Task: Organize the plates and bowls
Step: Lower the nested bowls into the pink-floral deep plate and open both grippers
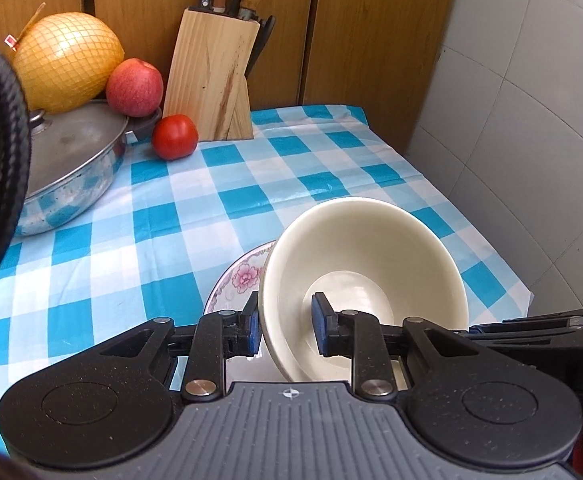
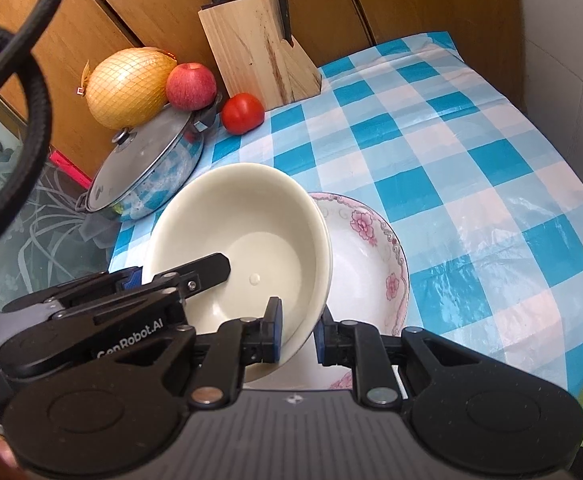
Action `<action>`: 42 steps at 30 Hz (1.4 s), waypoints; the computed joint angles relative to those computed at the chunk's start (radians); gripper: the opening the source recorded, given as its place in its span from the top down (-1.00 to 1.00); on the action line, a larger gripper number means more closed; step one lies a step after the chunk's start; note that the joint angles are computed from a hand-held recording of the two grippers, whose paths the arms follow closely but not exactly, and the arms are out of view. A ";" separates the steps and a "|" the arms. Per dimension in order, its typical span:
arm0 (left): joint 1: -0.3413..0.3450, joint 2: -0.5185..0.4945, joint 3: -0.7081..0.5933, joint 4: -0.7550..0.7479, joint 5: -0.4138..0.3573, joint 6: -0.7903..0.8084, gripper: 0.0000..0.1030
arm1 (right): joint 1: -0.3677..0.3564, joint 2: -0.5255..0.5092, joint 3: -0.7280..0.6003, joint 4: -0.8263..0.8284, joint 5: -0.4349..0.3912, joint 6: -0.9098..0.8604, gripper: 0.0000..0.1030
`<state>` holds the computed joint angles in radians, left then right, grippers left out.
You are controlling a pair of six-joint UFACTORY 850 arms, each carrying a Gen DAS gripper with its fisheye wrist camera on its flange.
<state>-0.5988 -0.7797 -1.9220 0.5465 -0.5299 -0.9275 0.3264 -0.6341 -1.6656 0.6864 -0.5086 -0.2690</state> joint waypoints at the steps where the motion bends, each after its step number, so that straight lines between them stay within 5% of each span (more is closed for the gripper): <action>1: 0.000 0.000 0.003 -0.007 -0.004 0.004 0.37 | 0.001 -0.003 -0.004 -0.011 -0.005 0.010 0.66; 26: 0.023 -0.054 -0.052 -0.184 -0.092 0.114 0.35 | -0.002 -0.125 -0.181 -0.129 -0.223 0.159 0.61; 31: 0.020 -0.041 -0.028 -0.086 -0.096 0.021 0.32 | -0.001 -0.089 -0.129 -0.147 -0.135 0.177 0.52; 37: 0.006 0.006 0.037 0.094 -0.084 -0.166 0.01 | 0.007 0.010 0.014 -0.182 0.030 0.176 0.51; 42: -0.024 0.048 0.104 0.306 -0.113 -0.369 -0.18 | 0.023 0.100 0.155 0.001 0.197 -0.012 0.51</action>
<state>-0.6231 -0.7318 -1.8184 0.8528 -0.6426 -1.2961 0.3496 -0.5343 -1.5111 0.6879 -0.3120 -0.2814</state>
